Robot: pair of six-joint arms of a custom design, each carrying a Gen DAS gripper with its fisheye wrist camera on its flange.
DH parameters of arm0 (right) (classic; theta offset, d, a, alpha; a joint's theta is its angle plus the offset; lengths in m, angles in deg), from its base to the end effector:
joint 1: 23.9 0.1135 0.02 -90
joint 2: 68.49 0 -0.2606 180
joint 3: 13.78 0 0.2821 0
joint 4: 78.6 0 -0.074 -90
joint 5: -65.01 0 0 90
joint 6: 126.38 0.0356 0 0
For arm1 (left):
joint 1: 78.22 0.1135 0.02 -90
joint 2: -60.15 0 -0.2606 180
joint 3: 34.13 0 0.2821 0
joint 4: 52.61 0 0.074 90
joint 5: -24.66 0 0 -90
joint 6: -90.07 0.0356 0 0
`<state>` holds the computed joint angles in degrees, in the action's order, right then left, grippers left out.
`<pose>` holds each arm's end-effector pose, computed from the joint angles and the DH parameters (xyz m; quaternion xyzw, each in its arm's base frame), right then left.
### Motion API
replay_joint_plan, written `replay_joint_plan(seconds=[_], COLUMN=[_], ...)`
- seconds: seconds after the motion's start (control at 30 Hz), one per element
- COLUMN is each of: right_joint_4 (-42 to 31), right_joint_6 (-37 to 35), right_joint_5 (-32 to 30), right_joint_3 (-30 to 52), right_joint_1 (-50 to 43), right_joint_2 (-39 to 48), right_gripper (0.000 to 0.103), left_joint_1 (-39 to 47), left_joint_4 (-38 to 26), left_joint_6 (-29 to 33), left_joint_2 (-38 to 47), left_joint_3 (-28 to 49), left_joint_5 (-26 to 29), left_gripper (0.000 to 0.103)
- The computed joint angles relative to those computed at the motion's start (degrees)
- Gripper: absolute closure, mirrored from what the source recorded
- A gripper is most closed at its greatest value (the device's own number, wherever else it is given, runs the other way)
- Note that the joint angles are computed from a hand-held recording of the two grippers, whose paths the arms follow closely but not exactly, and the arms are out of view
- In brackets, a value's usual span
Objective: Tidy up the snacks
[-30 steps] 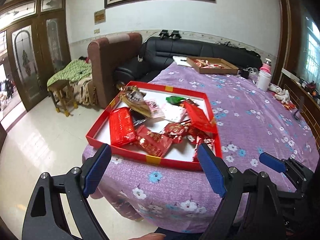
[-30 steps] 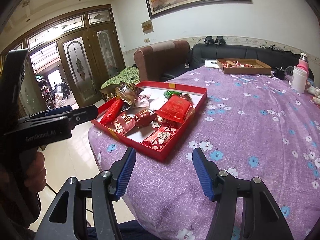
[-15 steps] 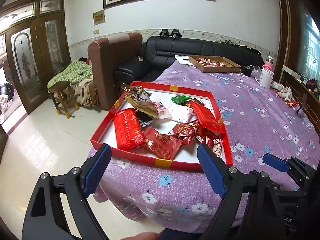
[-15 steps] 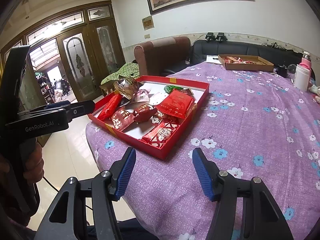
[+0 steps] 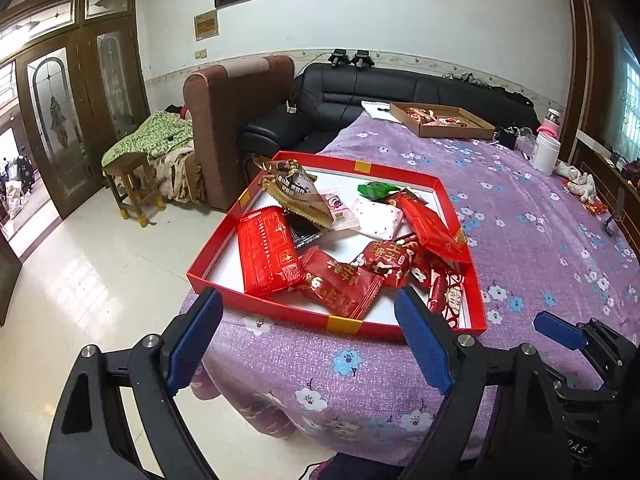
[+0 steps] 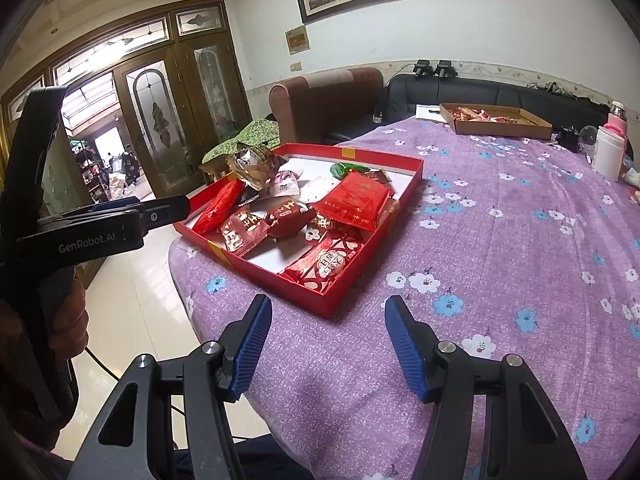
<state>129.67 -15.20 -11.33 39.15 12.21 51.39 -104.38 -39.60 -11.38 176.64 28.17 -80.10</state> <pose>0.2837 0.1966 0.0120 -0.0652 0.8941 0.1120 0.4287 0.3477 -0.1607 0.0466 0.0630 0.9024 -0.0214 0.4257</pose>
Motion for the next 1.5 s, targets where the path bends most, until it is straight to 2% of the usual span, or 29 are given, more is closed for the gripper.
replay_joint_plan(seconds=[0.47,1.13,1.4,1.5], right_joint_4=[0.08,0.06,2.33,3.02], right_joint_6=[-1.15,-1.56,-1.73,-1.38], right_joint_5=[-0.51,-1.33,-0.41,-0.29], right_joint_3=[1.92,2.93,2.35,2.09], right_joint_1=[0.38,0.56,0.47,0.27], right_joint_2=[1.56,2.38,1.6,1.17], right_gripper=[0.043,0.043,0.042,0.035], left_joint_1=[2.1,2.45,2.83,3.06], left_joint_4=[-1.52,-2.53,-3.15,-3.34], left_joint_6=[-0.06,0.04,-0.02,-0.25], left_joint_2=[1.79,3.02,3.67,3.79], left_joint_3=[2.12,3.58,4.39,4.57], left_joint_5=[2.73,3.31,3.4,3.33], left_gripper=[0.015,0.015,0.015,0.015])
